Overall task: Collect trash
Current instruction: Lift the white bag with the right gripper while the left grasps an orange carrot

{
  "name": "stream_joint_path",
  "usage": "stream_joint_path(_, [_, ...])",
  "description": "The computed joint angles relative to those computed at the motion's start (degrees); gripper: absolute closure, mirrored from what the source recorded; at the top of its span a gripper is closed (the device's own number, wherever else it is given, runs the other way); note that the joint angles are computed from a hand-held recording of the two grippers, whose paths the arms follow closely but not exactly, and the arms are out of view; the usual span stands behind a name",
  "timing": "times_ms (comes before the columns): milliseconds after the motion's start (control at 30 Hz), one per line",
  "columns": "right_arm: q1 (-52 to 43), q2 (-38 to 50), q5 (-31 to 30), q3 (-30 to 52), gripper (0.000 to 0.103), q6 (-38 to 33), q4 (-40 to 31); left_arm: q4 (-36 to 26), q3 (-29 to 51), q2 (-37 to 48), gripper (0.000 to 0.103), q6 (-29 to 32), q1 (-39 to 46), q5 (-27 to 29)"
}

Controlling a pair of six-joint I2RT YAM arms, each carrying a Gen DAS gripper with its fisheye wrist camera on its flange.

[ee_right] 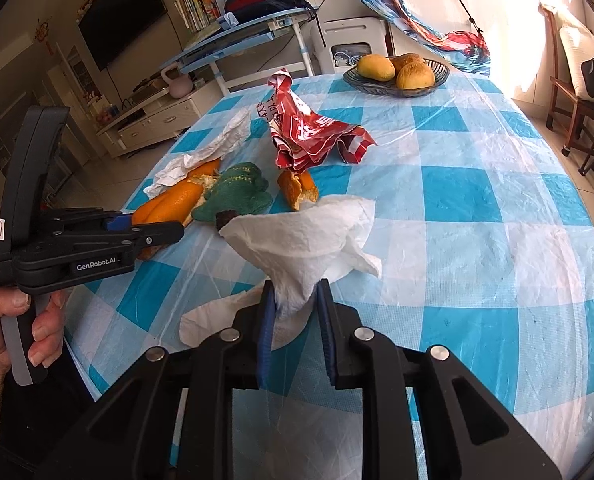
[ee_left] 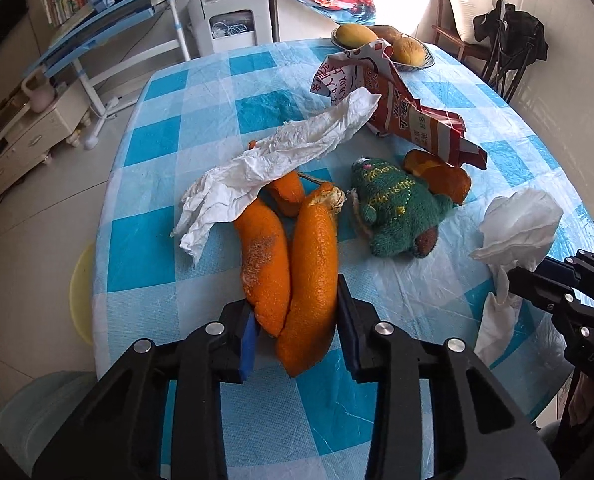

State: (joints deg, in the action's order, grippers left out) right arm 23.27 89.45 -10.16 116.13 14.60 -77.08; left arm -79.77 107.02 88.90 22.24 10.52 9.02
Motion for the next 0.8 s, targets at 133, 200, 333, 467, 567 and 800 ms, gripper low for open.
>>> stream_joint_path(133, [0.69,-0.27,0.84,-0.17,0.081,0.40,0.01,1.22,0.73,-1.48,0.056,-0.51,2.15,0.46])
stream_joint_path(200, [0.77,-0.30,1.00,-0.20,0.081,0.45,0.05,0.95,2.86,-1.91,0.055,-0.38,4.41,4.71])
stream_joint_path(333, [1.09,-0.11,1.46,-0.02,0.081,0.57,0.09,-1.60,5.84,-0.73,0.055,0.43,5.83,10.32])
stream_joint_path(467, [1.09,-0.15,1.39,-0.15,0.081,0.62,0.21,-1.54,3.15,-0.12,0.055,0.29,1.88,4.59])
stream_joint_path(567, [1.14,-0.21,1.34,-0.30,0.081,0.70,0.34,-0.64,0.30,0.38,0.054,-1.04,1.03,0.90])
stream_joint_path(800, [0.76,-0.23,0.74,-0.59,0.081,0.35,0.73,-1.79,0.54,0.46,0.064,-0.06,0.81,1.93])
